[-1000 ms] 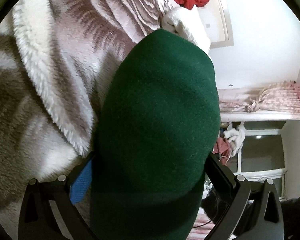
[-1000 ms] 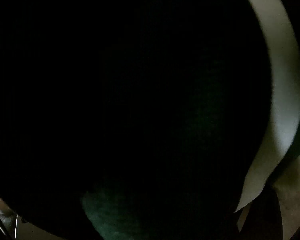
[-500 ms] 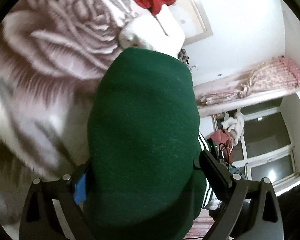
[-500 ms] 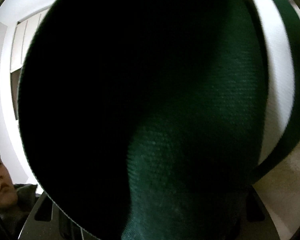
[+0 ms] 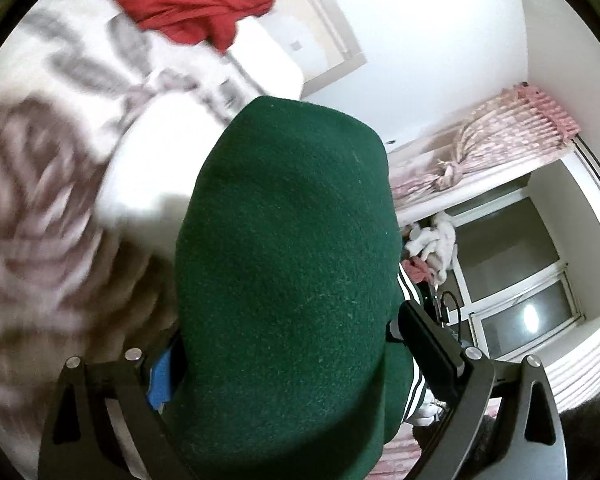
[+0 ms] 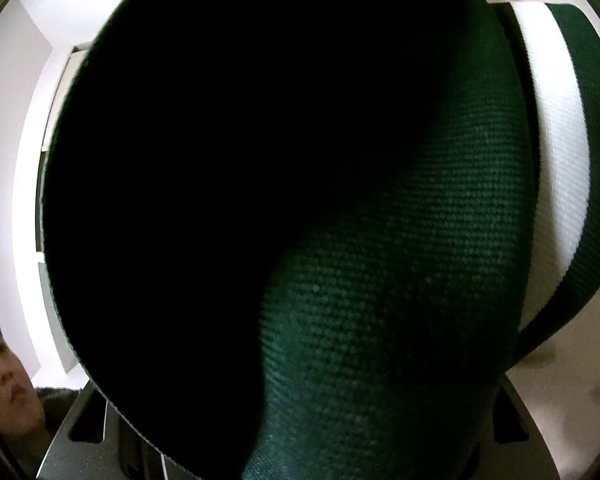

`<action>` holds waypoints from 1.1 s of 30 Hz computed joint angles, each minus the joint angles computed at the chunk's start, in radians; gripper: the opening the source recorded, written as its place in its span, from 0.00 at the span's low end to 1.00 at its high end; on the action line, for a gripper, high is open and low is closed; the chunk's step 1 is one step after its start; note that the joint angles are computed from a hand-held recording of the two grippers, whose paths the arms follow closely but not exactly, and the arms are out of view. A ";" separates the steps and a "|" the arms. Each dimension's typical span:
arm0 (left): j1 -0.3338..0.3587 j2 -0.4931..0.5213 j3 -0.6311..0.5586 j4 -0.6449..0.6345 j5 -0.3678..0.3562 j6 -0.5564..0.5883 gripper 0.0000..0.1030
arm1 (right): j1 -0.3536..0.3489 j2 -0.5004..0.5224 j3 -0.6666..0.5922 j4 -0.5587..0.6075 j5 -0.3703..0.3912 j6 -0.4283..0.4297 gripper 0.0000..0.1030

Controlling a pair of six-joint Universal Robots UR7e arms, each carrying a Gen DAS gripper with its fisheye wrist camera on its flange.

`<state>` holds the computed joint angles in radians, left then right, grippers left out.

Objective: Fold large clothes

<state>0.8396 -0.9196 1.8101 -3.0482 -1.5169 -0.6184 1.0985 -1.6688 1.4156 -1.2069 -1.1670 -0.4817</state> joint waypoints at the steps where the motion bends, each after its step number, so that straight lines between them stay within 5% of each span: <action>1: 0.022 0.031 -0.077 0.042 -0.013 0.031 0.94 | 0.029 0.038 -0.040 -0.021 0.006 0.026 0.58; 6: 0.139 0.198 -0.429 0.224 -0.074 0.137 0.94 | 0.152 0.297 -0.283 -0.121 -0.002 0.140 0.58; 10: 0.236 0.340 -0.651 0.361 -0.085 0.182 0.94 | 0.169 0.502 -0.436 -0.172 -0.031 0.197 0.58; 13: 0.293 0.450 -0.794 0.527 -0.025 0.210 0.94 | 0.150 0.627 -0.499 -0.223 -0.098 0.253 0.58; 22: 0.314 0.520 -0.857 0.601 -0.010 0.299 0.98 | 0.086 0.646 -0.365 -0.386 -0.093 0.303 0.59; 25: 0.266 0.471 -0.809 0.616 0.095 0.279 0.98 | 0.143 0.630 -0.430 -0.376 -0.237 0.334 0.71; 26: 0.253 0.454 -0.793 0.623 0.121 0.264 0.98 | 0.178 0.617 -0.424 -0.392 -0.331 0.338 0.80; 31: 0.183 0.357 -0.663 0.546 0.299 0.219 0.98 | 0.357 0.490 -0.223 -0.638 -0.799 0.325 0.90; 33: 0.129 0.330 -0.629 0.567 0.471 0.210 0.98 | 0.417 0.439 -0.127 -0.772 -1.008 0.286 0.90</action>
<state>0.9689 -0.5897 1.1809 -2.4817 -1.0460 -0.4082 1.5160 -1.2294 1.2882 -1.9791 -2.1753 -0.1961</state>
